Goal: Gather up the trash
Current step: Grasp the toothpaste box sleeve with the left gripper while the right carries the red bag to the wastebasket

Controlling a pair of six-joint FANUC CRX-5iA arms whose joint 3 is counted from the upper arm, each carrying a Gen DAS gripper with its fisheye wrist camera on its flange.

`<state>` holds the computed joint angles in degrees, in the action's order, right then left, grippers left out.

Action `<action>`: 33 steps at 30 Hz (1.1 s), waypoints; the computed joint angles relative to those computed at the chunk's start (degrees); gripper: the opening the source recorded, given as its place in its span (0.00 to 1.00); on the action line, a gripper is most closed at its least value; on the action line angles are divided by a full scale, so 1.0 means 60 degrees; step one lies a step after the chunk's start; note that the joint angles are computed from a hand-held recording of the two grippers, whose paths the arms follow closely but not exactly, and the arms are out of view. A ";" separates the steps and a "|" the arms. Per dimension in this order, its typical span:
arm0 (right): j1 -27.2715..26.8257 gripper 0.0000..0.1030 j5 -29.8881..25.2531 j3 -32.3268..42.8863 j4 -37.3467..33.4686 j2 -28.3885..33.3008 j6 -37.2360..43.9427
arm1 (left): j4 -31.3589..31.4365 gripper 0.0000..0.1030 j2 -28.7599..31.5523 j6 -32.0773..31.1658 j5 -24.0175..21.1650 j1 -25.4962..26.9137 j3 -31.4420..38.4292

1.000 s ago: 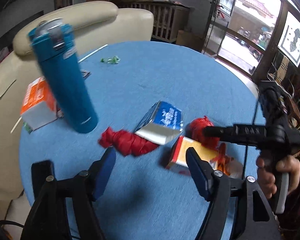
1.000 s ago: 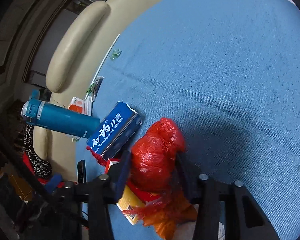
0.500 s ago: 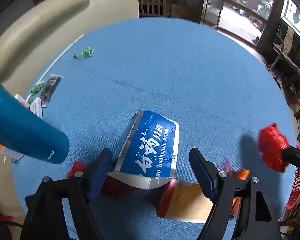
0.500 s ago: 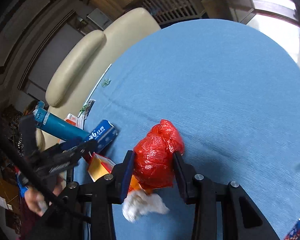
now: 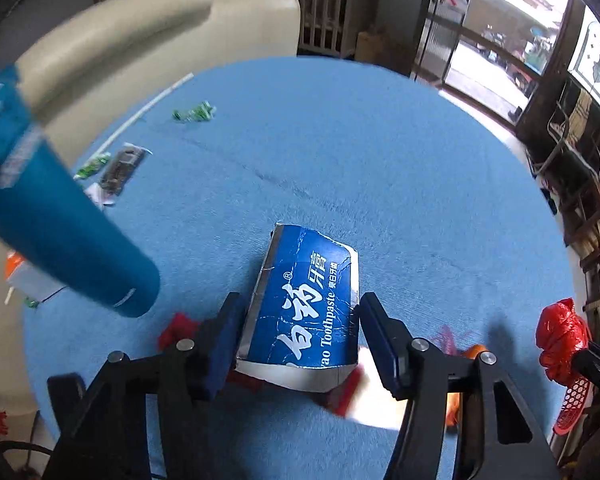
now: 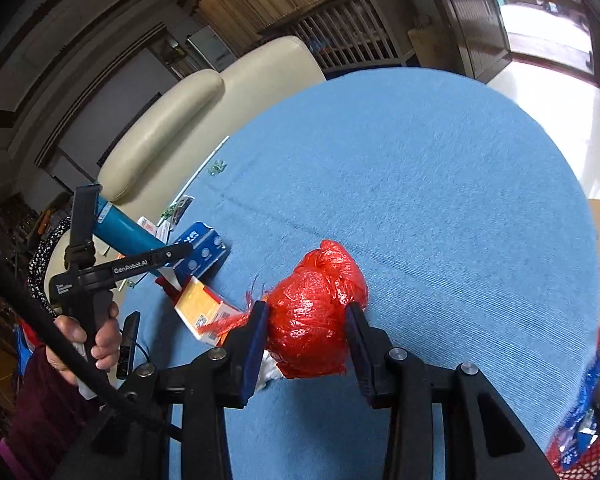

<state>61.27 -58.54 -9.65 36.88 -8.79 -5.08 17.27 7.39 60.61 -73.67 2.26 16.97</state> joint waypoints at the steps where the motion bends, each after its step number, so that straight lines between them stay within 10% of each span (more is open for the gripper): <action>1: 0.0098 0.40 -0.0103 -0.0018 0.0105 -0.0049 -0.0055 | 0.0036 0.59 -0.0243 -0.0086 0.0122 0.0045 -0.0173; 18: 0.2084 0.40 -0.2084 -0.0105 0.2118 -0.0615 -0.1172 | 0.1326 0.60 -0.4232 -0.1250 0.1087 0.0538 -0.2996; 33: 0.4027 0.40 -0.4187 -0.0543 0.3361 -0.1315 -0.2374 | 0.0755 0.60 -0.5801 -0.1276 0.1378 -0.0851 -0.3468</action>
<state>85.43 -83.66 -12.91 57.05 -16.68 -19.33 21.81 -27.41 52.95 -65.40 -2.84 -3.84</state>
